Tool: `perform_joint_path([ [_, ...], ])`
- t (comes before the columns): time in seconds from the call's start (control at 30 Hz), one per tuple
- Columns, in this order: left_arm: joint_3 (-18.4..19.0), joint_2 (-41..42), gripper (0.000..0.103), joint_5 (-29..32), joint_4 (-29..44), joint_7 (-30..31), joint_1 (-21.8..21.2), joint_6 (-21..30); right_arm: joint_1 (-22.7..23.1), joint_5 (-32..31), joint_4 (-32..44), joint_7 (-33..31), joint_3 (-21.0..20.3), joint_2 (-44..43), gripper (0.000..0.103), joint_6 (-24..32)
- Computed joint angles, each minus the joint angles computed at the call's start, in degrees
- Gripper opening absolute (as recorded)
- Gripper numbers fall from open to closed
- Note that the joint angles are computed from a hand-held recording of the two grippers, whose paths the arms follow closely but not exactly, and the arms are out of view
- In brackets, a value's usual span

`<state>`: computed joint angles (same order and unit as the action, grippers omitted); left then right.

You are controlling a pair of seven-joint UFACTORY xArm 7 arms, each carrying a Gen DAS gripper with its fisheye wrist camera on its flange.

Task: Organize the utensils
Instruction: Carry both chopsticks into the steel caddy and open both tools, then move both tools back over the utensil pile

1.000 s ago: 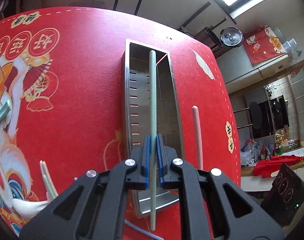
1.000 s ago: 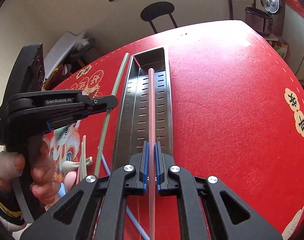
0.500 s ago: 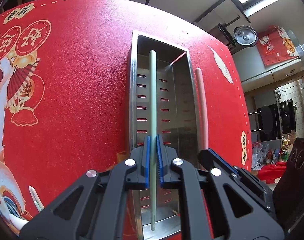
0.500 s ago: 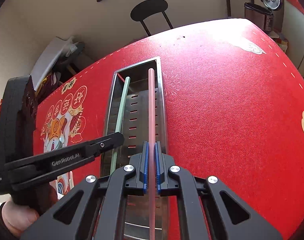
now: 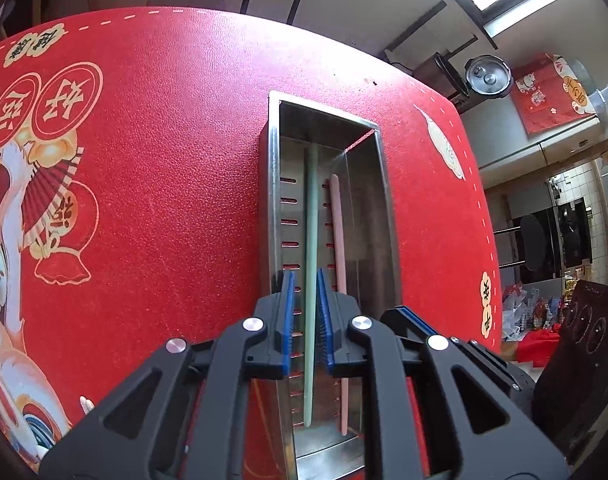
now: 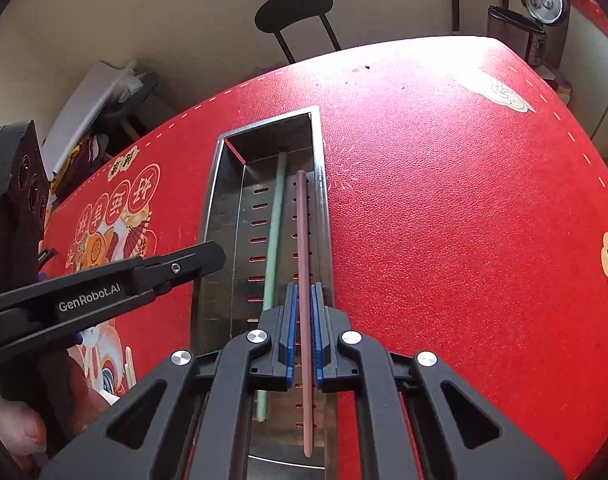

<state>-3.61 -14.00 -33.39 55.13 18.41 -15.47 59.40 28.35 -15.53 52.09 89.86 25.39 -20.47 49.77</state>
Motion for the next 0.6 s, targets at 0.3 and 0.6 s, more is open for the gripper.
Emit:
perform_joint_path([
  [0.3,3.22,-8.52,0.047,2.15,-1.35,4.96,1.81,1.87,1.51,-0.26,1.71,2.62,3.61,-4.94,0.016,7.4],
  [0.6,8.9,-19.48,0.086,8.34,-4.62,13.14,5.89,5.55,2.76,-1.27,5.3,4.54,8.68,-4.19,0.035,11.24],
])
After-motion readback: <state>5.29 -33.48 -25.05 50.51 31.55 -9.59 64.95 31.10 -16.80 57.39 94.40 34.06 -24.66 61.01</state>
